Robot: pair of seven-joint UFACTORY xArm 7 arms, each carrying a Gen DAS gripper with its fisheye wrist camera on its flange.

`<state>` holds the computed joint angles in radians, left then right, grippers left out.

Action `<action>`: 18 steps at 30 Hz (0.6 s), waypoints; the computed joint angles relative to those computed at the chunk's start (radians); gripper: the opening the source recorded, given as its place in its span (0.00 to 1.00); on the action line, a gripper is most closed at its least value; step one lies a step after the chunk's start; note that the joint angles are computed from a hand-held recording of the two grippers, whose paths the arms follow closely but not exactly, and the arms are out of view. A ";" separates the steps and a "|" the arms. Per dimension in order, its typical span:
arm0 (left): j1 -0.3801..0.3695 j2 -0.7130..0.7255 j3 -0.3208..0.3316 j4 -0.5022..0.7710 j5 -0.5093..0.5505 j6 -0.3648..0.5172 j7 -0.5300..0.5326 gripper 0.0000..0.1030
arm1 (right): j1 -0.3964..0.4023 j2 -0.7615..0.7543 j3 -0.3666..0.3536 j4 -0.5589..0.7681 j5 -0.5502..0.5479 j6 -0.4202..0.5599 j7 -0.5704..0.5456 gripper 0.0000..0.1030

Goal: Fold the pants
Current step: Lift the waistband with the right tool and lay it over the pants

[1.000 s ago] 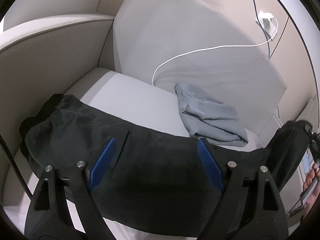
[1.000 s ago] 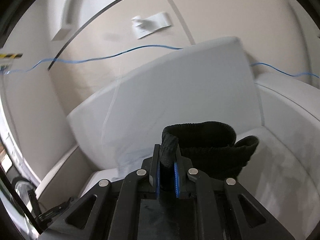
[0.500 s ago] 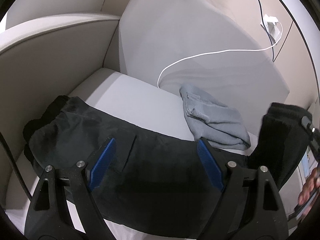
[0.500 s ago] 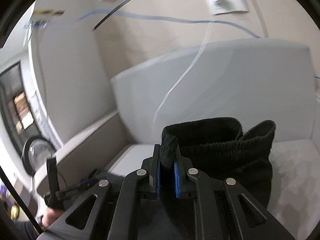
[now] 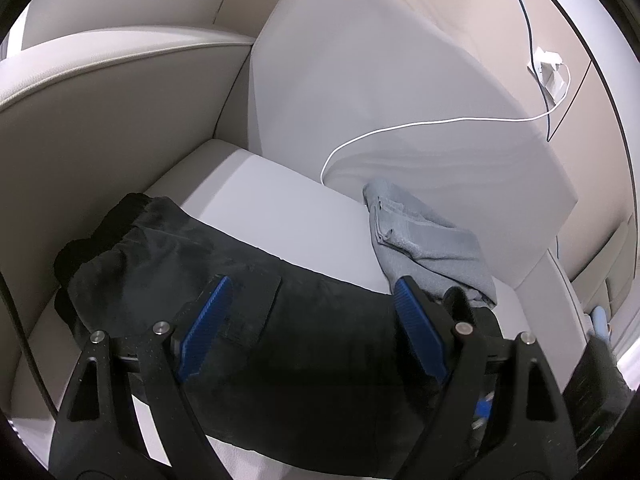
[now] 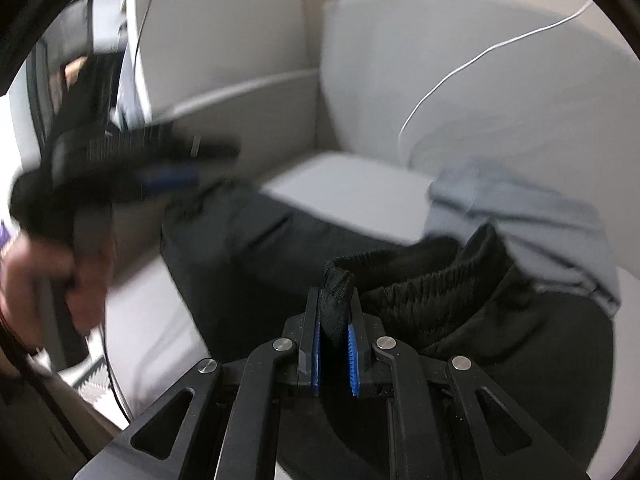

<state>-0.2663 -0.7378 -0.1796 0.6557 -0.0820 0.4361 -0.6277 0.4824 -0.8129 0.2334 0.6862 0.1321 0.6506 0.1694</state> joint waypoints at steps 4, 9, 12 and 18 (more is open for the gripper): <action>-0.007 0.000 0.009 -0.001 -0.006 -0.002 0.004 0.78 | 0.012 0.020 0.048 -0.034 -0.027 -0.006 0.005 0.09; -0.004 -0.003 0.009 -0.003 -0.005 -0.002 0.008 0.78 | 0.031 0.014 0.065 -0.069 -0.057 0.008 0.008 0.10; -0.003 -0.003 0.006 -0.003 -0.004 0.001 0.008 0.78 | 0.034 0.017 0.086 -0.080 -0.086 0.024 0.011 0.11; -0.006 0.003 0.005 0.002 0.001 0.007 0.020 0.78 | 0.026 0.026 0.145 -0.077 -0.162 0.049 0.051 0.36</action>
<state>-0.2721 -0.7348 -0.1746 0.6574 -0.0807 0.4432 -0.6075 0.5079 -0.7865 0.3789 0.6093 -0.0301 0.7001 0.2208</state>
